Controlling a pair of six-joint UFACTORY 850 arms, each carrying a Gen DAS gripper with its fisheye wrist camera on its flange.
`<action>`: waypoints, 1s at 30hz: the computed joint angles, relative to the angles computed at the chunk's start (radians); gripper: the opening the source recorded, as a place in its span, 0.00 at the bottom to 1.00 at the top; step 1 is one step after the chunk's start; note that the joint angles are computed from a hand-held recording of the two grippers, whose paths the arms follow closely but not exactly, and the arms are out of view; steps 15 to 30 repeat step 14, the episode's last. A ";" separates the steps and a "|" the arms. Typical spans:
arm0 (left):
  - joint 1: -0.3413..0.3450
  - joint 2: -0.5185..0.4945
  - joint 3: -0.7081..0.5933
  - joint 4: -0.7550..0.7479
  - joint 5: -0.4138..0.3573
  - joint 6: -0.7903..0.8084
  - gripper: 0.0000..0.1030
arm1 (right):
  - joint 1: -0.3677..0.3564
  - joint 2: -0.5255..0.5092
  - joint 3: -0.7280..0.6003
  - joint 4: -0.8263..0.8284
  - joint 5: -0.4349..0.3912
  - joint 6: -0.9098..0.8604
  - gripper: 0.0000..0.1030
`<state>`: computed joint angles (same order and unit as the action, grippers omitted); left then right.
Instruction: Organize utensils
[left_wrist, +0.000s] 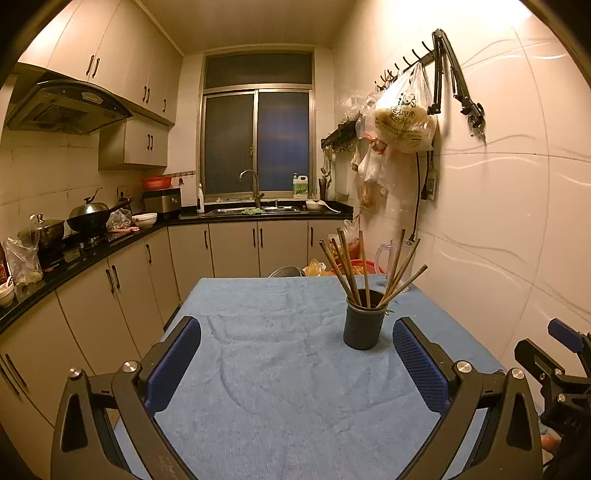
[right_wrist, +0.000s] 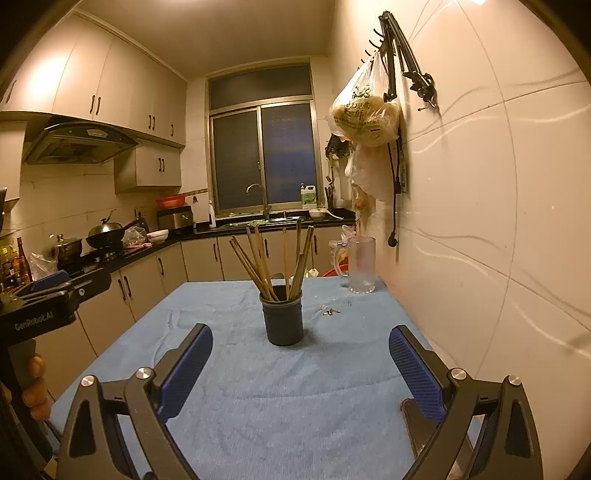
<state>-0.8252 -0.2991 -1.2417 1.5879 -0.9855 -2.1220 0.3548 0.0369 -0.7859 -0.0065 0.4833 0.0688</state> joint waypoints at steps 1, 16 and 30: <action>0.003 0.000 0.000 0.002 0.005 0.000 1.00 | 0.001 -0.005 -0.007 0.005 -0.002 -0.005 0.95; 0.040 -0.001 0.004 0.020 0.049 -0.028 1.00 | 0.016 -0.057 -0.062 0.052 -0.022 -0.055 0.95; 0.040 -0.001 0.004 0.020 0.049 -0.028 1.00 | 0.016 -0.057 -0.062 0.052 -0.022 -0.055 0.95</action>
